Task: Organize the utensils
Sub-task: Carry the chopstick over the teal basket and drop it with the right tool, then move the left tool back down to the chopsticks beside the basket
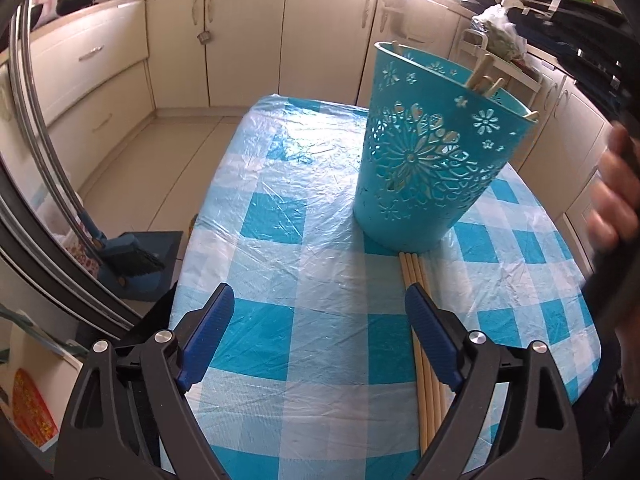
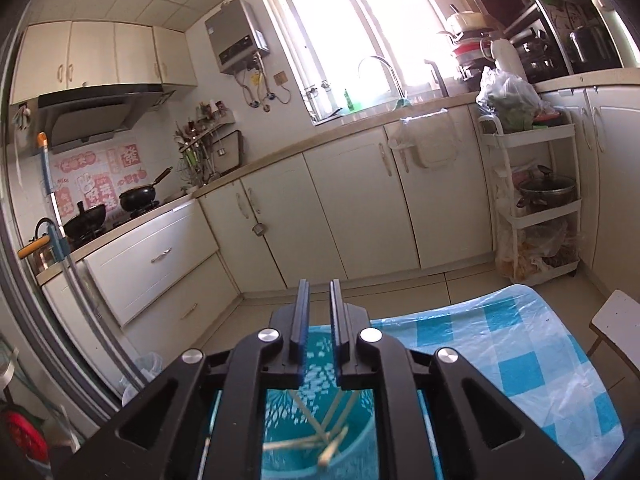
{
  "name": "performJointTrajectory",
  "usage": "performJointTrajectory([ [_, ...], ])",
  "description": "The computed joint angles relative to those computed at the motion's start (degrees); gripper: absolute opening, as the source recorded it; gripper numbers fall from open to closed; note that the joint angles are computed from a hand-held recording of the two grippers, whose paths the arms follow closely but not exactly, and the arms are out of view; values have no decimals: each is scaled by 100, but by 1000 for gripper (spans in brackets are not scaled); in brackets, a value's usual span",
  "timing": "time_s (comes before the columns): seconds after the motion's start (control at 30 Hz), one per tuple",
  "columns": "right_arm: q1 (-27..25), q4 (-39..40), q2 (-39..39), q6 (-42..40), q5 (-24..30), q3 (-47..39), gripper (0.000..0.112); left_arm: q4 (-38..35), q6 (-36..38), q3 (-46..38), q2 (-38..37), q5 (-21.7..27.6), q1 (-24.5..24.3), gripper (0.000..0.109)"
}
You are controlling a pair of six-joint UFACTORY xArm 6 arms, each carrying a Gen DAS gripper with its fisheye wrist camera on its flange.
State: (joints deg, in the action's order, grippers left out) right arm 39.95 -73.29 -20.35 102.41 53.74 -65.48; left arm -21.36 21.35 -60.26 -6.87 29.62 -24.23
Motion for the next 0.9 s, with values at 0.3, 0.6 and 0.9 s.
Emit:
performJointTrajectory([
  [0.3,1559,286,-547,106,1497,664,33,176,-108,207,-212,-26,12,85],
  [0.6,671,2972,-61,-834,-469,1387,22,620,-597,385,-345,83,188,86],
  [0.9,146,3502,666,-1618,-699,866,21,635,-638,376,-337,141,249,87],
])
